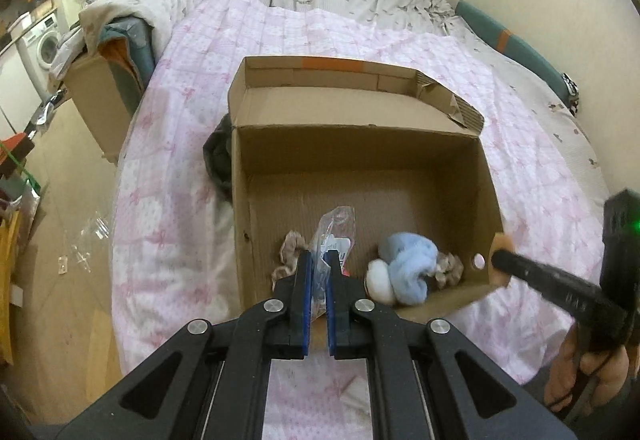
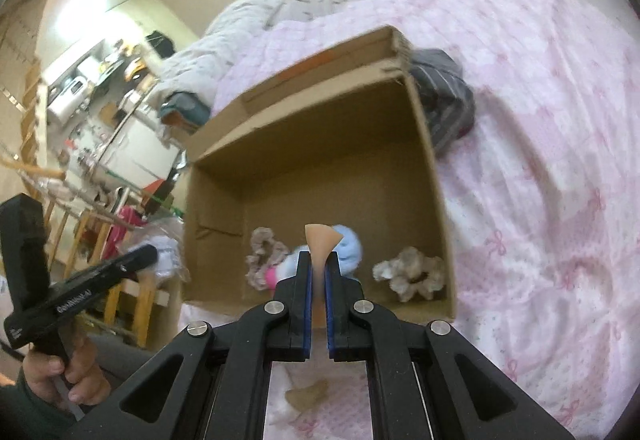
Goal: Organize soft objects
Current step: 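Carry the plastic bag and beige item over the box with both tools, then lower both items into the box and open both tools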
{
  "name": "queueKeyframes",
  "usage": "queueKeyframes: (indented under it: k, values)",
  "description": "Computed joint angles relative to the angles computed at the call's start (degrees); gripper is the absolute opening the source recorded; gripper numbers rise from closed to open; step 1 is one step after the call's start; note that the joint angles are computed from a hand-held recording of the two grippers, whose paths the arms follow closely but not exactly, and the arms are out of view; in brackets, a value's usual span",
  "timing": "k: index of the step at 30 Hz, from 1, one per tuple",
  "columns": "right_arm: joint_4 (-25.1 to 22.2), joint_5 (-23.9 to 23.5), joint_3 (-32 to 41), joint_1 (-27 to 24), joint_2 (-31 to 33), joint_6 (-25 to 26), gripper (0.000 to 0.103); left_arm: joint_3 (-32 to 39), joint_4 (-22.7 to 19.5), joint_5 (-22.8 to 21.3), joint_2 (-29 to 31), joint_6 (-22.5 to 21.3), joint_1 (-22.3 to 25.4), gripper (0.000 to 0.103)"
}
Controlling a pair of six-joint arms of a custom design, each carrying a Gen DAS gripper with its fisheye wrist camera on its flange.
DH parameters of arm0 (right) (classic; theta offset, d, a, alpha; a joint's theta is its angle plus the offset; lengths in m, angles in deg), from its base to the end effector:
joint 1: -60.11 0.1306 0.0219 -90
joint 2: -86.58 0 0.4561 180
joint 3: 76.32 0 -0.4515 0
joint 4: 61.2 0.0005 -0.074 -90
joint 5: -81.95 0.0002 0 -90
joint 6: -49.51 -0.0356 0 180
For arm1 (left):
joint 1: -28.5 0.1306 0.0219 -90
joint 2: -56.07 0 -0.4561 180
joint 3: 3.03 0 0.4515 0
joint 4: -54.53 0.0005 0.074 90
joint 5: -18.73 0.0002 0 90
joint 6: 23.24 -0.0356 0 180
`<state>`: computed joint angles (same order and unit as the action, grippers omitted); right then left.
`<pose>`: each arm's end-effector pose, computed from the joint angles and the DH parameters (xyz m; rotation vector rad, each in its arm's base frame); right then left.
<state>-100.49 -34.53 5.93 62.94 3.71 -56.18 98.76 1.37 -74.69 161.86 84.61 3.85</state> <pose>0.5752 0.0438 0.3813 0.0913 2.5139 0.7129 0.5966 -0.2720 0.4459 0.1303 2.5758 -0.2037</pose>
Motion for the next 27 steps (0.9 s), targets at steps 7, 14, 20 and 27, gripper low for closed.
queueKeyframes:
  k: [7, 14, 20, 27]
  values:
    - [-1.74, 4.05, 0.14, 1.13, 0.65, 1.88, 0.007, 0.22, 3.49, -3.12, 2.72, -1.95, -0.64, 0.006]
    - [-4.29, 8.19, 0.86, 2.65, 2.01, 4.31, 0.007, -1.03, 4.57, -4.18, 3.61, -2.09, -0.38, 0.006]
    - [-5.06, 9.71, 1.27, 3.22, 2.49, 5.12, 0.008, -1.86, 4.91, -3.81, 3.38, -0.72, 0.07, 0.006]
    - [-5.04, 10.08, 1.37, 3.15, 2.77, 4.04, 0.008, -2.26, 4.47, -3.17, 3.29, -1.55, -0.14, 0.006]
